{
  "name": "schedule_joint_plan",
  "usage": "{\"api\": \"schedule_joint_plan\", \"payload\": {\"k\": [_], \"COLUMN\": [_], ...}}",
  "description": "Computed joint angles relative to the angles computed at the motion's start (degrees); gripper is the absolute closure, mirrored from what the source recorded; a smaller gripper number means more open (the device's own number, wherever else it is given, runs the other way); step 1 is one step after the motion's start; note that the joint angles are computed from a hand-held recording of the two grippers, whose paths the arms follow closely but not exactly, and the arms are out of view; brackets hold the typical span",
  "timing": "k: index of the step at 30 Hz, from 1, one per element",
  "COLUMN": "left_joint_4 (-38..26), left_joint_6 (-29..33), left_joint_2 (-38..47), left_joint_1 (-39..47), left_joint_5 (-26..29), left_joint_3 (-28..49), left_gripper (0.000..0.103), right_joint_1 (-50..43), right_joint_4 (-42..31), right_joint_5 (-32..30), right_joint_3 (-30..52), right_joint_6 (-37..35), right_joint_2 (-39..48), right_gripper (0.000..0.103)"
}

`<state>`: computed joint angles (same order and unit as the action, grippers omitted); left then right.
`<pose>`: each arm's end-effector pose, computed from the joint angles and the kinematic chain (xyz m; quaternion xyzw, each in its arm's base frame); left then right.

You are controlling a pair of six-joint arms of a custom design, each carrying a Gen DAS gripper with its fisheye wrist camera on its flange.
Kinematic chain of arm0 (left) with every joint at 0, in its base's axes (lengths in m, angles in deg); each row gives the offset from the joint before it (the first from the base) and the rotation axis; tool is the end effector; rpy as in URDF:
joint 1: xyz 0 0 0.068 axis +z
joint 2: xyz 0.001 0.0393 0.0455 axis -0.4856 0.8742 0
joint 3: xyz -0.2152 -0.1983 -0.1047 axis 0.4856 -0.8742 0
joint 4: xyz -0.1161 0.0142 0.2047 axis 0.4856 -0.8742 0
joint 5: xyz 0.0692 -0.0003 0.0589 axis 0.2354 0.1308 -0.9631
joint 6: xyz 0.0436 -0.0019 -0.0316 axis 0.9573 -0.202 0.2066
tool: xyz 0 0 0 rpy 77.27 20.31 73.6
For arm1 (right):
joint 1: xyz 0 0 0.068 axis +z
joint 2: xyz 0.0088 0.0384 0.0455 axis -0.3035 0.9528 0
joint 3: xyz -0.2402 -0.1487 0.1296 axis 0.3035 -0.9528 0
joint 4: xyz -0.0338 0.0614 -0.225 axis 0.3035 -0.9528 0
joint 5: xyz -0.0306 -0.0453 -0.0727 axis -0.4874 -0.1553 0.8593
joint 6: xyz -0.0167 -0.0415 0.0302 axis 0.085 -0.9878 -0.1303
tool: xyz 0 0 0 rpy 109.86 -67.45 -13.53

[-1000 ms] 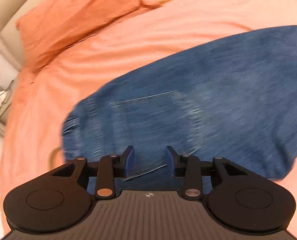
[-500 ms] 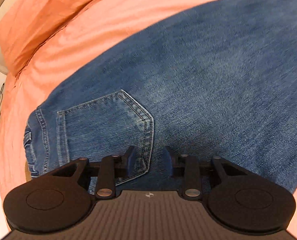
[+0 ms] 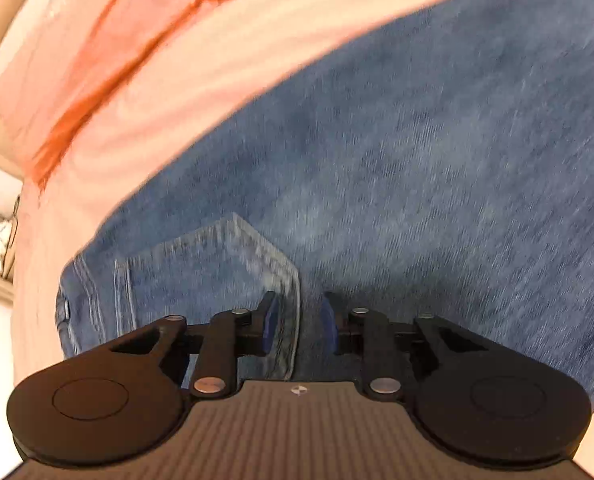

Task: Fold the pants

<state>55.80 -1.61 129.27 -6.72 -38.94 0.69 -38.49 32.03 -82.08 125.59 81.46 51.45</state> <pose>0.3678 0.1504 0.2542 0.2916 0.9138 0.1751 0.2221 0.2289 -0.0825 0.2593 0.3729 0.8366 0.0870 0.3917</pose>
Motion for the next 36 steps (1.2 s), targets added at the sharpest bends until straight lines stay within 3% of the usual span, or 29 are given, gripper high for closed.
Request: {"api": "schedule_joint_plan", "payload": {"k": [2,7,13,17,26,31,36], "left_joint_4": [-1.42,-10.39,-9.76,-3.26,-4.16,-4.15,-0.8], "left_joint_6": [-2.44,-1.26,-4.35,-11.43,-27.22,-29.8,-30.49], "left_joint_2": [-1.07,-2.29,-3.73,-2.66,12.68,15.91,13.59], "left_joint_1": [-0.01,-4.27,-17.61,-27.44,-37.79,-40.59,-41.76], "left_joint_5": [4.28,12.92,16.65,14.46,11.05,8.71,7.16], "left_joint_3": [0.16,2.47,-2.8,-4.4,13.73,18.28,13.94], "left_gripper": [0.072,0.072,0.072,0.072,0.079,0.082,0.086], "right_joint_1": [0.04,0.99,2.33,2.91,1.23,0.75,0.59], "right_joint_4": [-3.96,-1.48,-5.32,-7.1,-6.15,-5.0,-3.23], "right_joint_5": [1.47,3.94,5.66,6.13,4.01,3.15,2.97], "right_joint_3": [2.32,-0.53,2.56,3.89,2.61,2.05,0.96], "right_joint_6": [0.4,1.01,-2.0,-5.17,-9.3,-10.36,-9.0], "right_joint_2": [4.51,7.85,8.25,8.64,8.76,9.33,9.72], "right_gripper": [0.096,0.095,0.095,0.095,0.095,0.095,0.095]}}
